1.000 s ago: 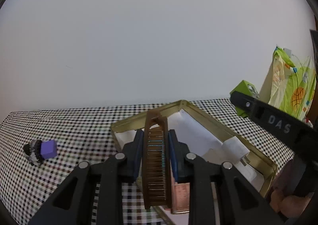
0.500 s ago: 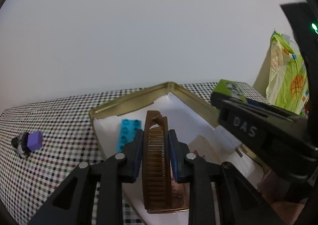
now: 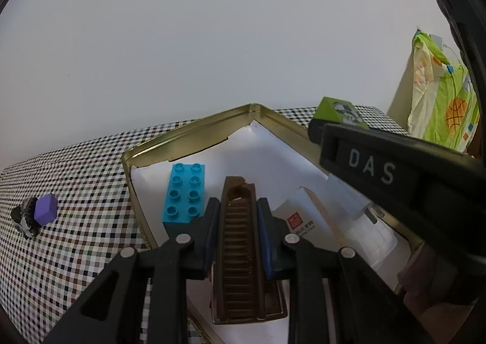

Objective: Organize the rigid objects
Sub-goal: 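Carry the brown comb and green brick over the gold tray with both grippers, then lower the comb onto the copper tin and green brick into the tray, open both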

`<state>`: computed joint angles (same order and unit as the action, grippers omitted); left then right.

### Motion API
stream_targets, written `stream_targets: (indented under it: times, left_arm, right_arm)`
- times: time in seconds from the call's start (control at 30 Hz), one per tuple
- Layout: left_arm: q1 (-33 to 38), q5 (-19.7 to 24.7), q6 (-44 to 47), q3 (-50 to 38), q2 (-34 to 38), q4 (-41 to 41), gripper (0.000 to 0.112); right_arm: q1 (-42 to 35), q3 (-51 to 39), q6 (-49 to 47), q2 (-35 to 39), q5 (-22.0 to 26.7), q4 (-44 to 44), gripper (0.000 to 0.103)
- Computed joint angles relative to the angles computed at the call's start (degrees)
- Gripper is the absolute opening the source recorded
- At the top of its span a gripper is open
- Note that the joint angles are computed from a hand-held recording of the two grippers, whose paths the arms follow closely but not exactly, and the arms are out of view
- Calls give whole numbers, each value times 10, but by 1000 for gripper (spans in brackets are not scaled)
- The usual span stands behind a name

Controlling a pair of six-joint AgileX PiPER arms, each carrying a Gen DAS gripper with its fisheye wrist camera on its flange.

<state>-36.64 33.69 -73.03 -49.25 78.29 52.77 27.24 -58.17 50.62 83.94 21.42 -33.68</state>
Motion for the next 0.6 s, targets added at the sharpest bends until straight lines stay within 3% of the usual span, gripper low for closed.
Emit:
stream_targets:
  times: [0.53, 0.6]
  left_arm:
    - [-5, -16, -1, 2, 3, 3, 23]
    - [-8, -16, -9, 2, 4, 11, 24]
  right_arm:
    - [-8, 4, -25, -2, -21, 21, 36]
    - [-9, 8, -5, -6, -24, 9, 42]
